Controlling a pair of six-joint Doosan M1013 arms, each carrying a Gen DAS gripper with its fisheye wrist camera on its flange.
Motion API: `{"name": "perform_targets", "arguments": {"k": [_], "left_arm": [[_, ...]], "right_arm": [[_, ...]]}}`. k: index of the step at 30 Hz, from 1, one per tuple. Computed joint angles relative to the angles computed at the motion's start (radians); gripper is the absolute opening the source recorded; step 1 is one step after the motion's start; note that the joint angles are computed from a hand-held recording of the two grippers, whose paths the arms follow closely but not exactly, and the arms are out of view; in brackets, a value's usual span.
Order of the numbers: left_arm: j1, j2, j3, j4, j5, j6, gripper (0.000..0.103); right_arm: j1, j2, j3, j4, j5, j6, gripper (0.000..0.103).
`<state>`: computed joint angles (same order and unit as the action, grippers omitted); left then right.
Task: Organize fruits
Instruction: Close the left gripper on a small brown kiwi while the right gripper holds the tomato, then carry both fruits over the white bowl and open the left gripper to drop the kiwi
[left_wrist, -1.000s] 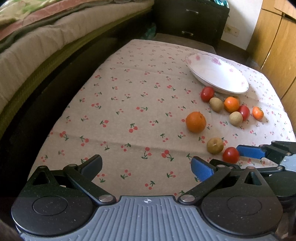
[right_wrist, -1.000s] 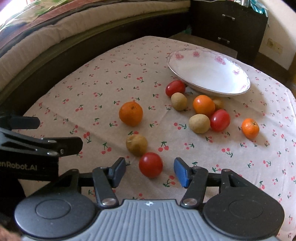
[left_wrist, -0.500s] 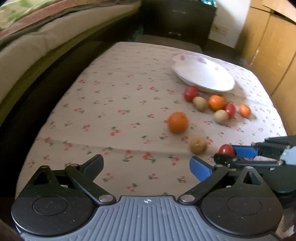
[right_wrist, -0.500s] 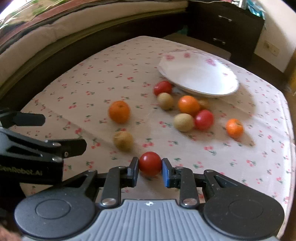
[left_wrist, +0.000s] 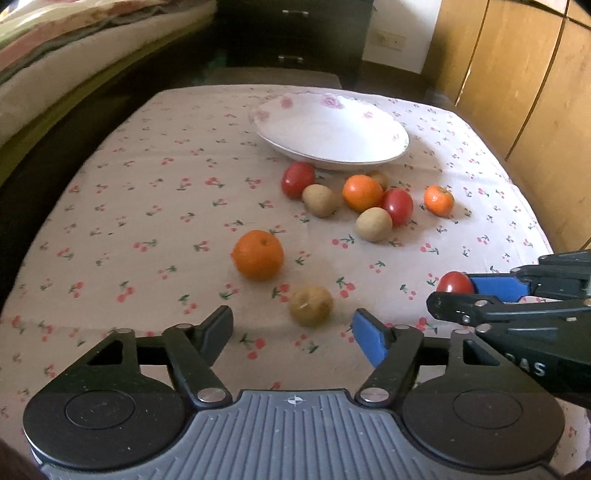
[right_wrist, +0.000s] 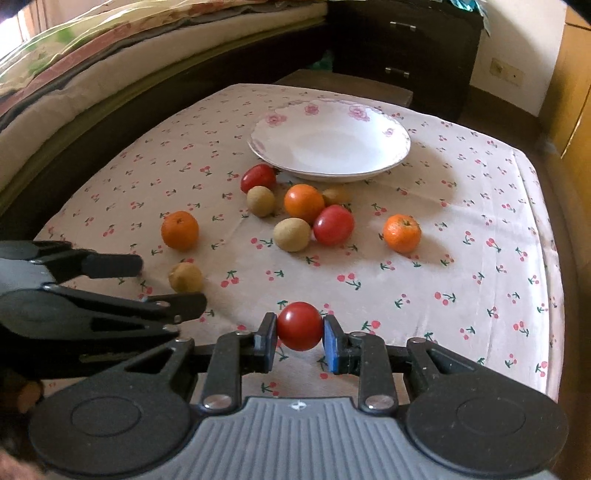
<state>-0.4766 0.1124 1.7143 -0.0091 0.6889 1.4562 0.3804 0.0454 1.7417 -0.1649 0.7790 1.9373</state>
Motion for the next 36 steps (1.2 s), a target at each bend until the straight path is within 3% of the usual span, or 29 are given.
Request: {"name": "perform_targets", "arguments": {"k": [6, 14, 17, 24, 36], "left_arm": [[-0.019, 0.006, 0.01, 0.043, -0.043, 0.004, 0.069], [-0.006, -0.004, 0.021, -0.011, -0.061, 0.038, 0.04], [-0.006, -0.005, 0.018, -0.016, -0.052, 0.042, 0.036], [-0.012, -0.008, 0.013, -0.004, -0.031, 0.034, 0.035], [-0.008, -0.021, -0.009, -0.043, -0.056, 0.046, 0.035]], "right_arm": [[-0.013, -0.009, 0.011, 0.017, -0.005, 0.002, 0.028], [-0.013, -0.015, 0.011, 0.004, -0.006, 0.021, 0.028], [-0.012, -0.017, 0.011, -0.005, -0.002, 0.029, 0.028], [-0.016, -0.027, 0.015, -0.014, -0.006, 0.047, 0.028], [-0.021, -0.032, 0.001, -0.025, -0.023, 0.075, 0.028]]}}
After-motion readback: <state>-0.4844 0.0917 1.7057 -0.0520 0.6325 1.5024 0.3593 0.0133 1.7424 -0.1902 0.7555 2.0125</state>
